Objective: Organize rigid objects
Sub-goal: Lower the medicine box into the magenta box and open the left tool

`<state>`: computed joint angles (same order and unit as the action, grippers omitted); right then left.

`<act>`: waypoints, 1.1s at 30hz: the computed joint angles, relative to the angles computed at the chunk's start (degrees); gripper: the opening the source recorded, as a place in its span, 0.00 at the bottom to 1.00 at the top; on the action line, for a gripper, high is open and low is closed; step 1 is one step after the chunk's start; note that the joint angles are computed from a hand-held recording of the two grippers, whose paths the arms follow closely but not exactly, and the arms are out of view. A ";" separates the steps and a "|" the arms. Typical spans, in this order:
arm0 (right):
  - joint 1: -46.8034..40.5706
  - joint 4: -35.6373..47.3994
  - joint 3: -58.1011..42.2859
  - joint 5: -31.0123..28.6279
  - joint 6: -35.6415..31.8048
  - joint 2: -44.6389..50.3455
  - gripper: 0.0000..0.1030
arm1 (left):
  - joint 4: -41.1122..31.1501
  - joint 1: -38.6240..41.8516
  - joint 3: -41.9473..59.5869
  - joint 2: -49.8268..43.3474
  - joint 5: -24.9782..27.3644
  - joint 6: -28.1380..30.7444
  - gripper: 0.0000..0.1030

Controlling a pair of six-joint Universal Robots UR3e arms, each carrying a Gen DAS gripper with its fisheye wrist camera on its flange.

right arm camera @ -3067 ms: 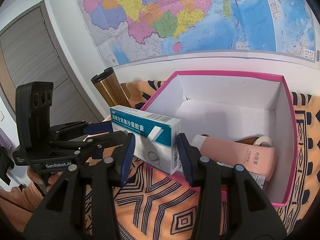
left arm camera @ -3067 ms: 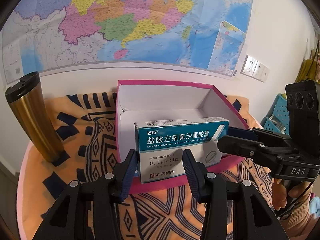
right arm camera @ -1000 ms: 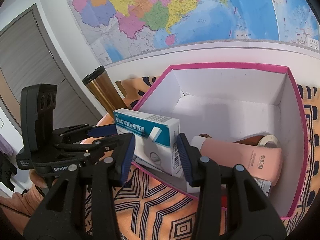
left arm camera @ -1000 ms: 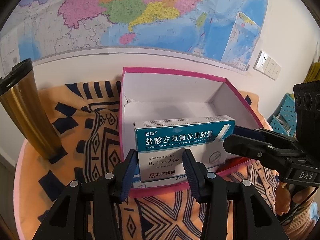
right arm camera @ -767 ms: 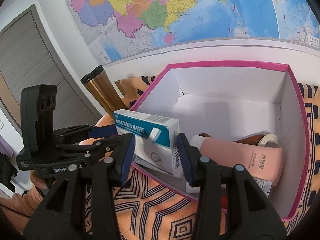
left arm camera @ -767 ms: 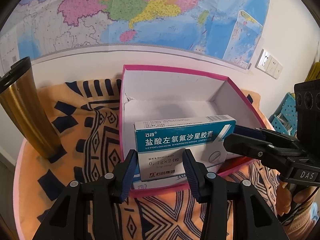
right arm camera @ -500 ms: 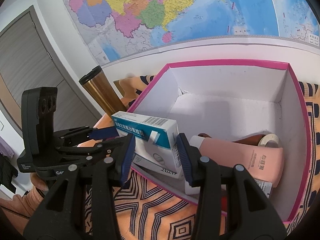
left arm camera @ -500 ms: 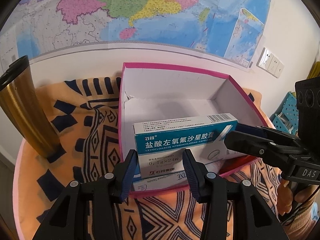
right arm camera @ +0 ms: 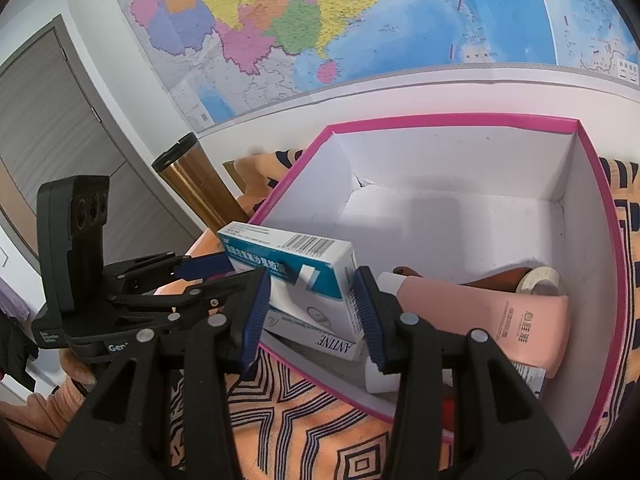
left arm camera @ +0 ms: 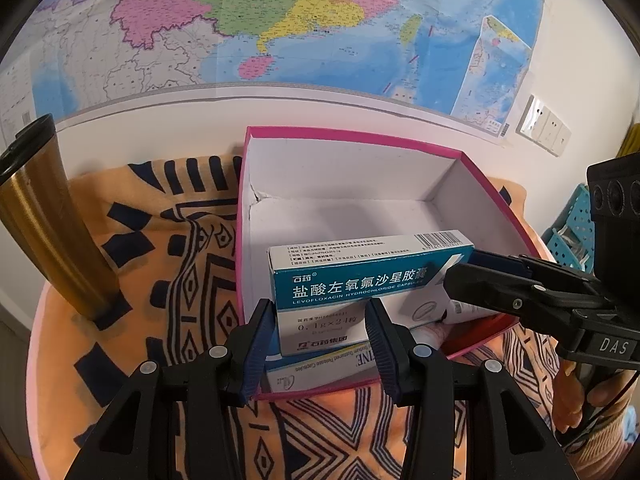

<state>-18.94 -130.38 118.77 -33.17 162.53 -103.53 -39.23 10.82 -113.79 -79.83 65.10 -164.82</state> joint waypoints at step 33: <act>-1.30 5.61 -2.48 -0.45 -2.00 2.53 0.45 | -5.45 -3.87 5.82 -4.57 2.96 -0.74 0.45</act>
<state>-20.23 -124.77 116.29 -33.63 160.53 -100.99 -44.68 6.95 -107.97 -84.39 68.05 -165.56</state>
